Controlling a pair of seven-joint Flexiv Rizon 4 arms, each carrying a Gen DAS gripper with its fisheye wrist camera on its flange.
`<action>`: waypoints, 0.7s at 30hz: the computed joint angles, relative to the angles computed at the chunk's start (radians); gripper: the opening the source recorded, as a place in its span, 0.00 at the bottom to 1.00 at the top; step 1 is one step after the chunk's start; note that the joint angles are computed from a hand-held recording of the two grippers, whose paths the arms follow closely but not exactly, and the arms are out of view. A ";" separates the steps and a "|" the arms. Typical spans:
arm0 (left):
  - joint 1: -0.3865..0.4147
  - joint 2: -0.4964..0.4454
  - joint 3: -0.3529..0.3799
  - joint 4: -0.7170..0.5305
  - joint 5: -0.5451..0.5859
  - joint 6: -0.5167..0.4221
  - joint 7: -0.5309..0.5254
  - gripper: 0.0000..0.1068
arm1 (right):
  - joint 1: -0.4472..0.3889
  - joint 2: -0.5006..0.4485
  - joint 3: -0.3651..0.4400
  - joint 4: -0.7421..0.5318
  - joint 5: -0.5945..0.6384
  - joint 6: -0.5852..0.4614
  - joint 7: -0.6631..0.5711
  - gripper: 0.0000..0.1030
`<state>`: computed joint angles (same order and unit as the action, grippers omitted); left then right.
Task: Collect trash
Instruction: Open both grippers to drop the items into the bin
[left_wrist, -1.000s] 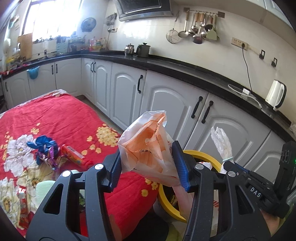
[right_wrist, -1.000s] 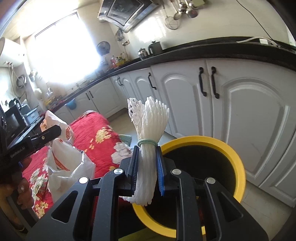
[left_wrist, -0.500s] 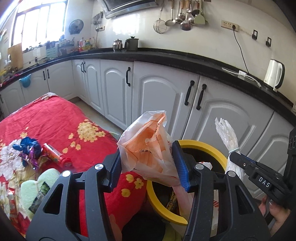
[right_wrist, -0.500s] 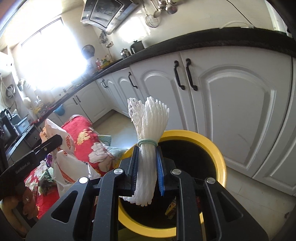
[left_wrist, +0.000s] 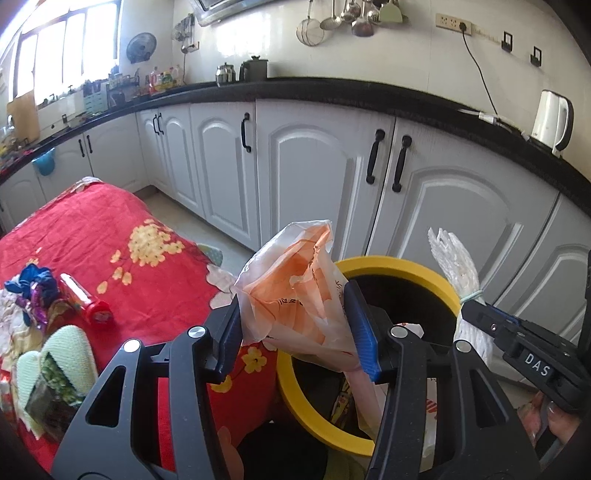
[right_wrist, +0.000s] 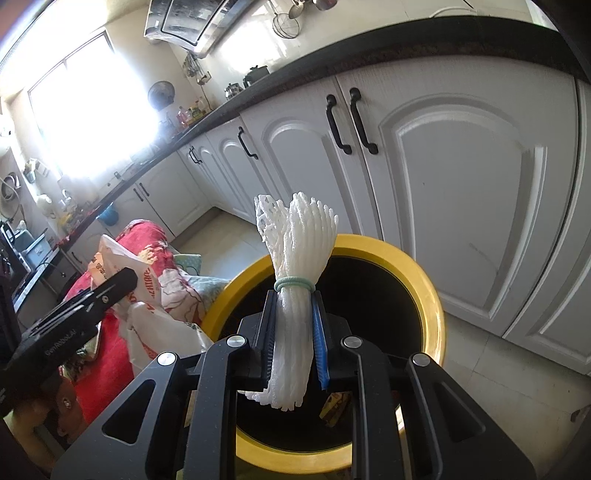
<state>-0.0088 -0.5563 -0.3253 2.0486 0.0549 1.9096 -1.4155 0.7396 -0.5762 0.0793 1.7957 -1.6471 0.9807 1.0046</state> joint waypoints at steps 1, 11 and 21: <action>-0.013 -0.005 0.011 -0.005 -0.006 -0.005 0.002 0.41 | -0.003 -0.003 0.000 0.000 -0.002 0.007 0.008 0.18; -0.042 -0.036 0.023 -0.037 -0.041 -0.051 0.026 0.46 | -0.018 -0.013 -0.002 0.008 -0.009 0.031 0.051 0.27; 0.010 -0.038 -0.029 -0.027 -0.060 -0.076 0.035 0.67 | -0.008 0.008 0.006 0.037 0.005 -0.012 0.079 0.44</action>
<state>0.0008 -0.5940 -0.3541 2.0221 -0.0054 1.8339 -1.3807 0.7316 -0.5678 0.0856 1.8323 -1.6420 0.9691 1.0837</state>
